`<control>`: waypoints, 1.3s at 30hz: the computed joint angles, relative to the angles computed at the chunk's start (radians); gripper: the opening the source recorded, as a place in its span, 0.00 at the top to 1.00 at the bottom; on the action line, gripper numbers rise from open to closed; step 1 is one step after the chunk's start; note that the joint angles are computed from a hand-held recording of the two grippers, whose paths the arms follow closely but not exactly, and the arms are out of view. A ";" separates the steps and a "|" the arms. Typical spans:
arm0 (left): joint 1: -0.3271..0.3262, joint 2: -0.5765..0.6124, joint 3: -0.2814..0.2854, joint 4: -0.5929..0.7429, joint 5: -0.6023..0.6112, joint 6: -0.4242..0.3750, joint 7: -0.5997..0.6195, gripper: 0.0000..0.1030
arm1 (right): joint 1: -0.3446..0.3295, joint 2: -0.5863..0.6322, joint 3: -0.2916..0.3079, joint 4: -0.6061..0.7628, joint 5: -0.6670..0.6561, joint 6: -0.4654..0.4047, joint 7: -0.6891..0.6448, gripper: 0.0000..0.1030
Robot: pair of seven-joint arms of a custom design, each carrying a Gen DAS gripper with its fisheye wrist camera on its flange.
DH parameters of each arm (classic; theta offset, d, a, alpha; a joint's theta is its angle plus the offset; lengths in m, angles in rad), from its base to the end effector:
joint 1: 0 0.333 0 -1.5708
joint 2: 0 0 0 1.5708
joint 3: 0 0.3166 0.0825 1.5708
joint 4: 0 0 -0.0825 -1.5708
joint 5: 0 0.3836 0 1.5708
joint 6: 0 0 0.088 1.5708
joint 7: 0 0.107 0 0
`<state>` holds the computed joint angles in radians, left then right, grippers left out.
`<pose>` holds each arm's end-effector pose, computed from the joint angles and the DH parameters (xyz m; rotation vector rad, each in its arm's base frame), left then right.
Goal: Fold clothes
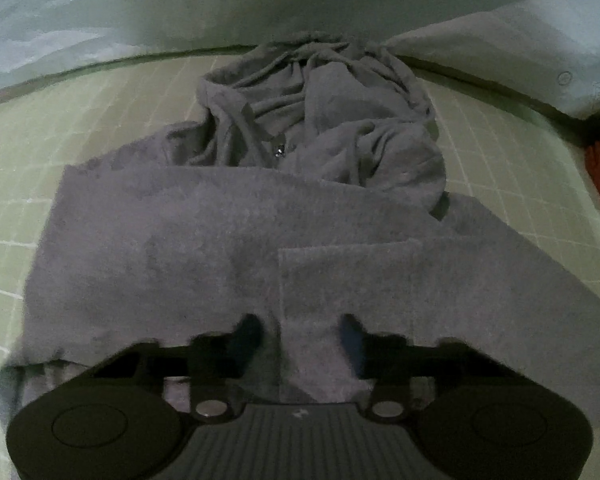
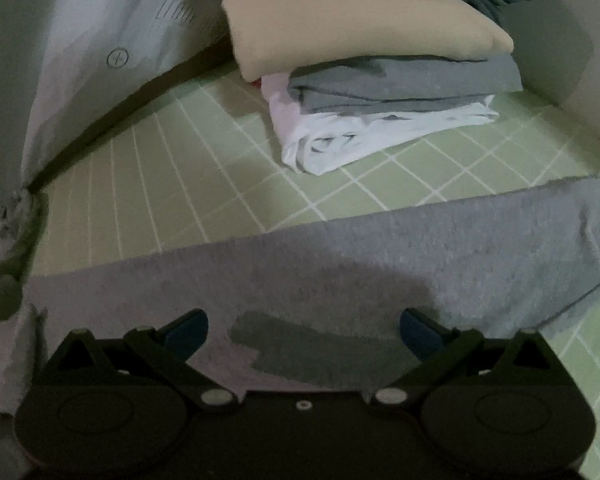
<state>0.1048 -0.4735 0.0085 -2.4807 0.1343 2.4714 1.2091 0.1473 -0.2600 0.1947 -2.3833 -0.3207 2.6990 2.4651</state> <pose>0.4354 0.0495 0.5087 -2.2799 1.5289 -0.4239 0.4662 0.1818 0.4827 -1.5472 2.0835 -0.4755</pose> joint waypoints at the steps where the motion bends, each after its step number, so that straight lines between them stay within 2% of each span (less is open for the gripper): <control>1: 0.000 -0.003 0.000 0.001 0.002 -0.003 0.003 0.97 | 0.000 0.000 0.002 0.002 -0.004 -0.007 0.001 0.00; 9: -0.030 -0.061 0.045 -0.038 -0.103 0.046 0.040 0.98 | -0.002 -0.024 0.014 0.004 -0.026 -0.053 0.033 0.00; 14: -0.008 -0.117 0.063 -0.061 -0.121 0.083 0.029 0.98 | -0.011 -0.057 0.024 -0.010 -0.050 -0.073 0.062 0.00; 26: 0.209 -0.227 0.033 -0.077 0.121 0.189 -0.061 0.98 | -0.012 -0.076 0.045 0.000 -0.085 -0.120 0.069 0.00; 29: 0.248 -0.210 0.036 -0.082 0.156 0.156 -0.090 0.98 | -0.002 -0.067 0.043 0.010 -0.085 -0.137 0.059 0.00; 33: 0.293 -0.156 0.024 -0.075 0.194 0.056 -0.147 0.92 | 0.014 -0.052 0.038 0.027 -0.082 -0.165 0.044 0.00; 35: 0.290 -0.150 0.036 -0.079 0.190 0.030 -0.170 0.79 | 0.021 -0.047 0.036 0.034 -0.089 -0.174 0.031 0.00; 37: 0.280 -0.159 0.051 -0.094 0.176 0.040 -0.192 0.61 | 0.026 -0.044 0.035 0.040 -0.098 -0.184 0.027 0.00; 39: 0.266 -0.156 0.057 -0.102 0.167 0.041 -0.195 0.52 | 0.033 -0.038 0.033 0.049 -0.098 -0.197 0.022 0.00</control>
<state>0.3712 -0.6298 0.0660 -2.5826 0.3013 2.5125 1.0143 0.1802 -0.2976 0.2276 -2.3346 -0.4184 2.5016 2.4866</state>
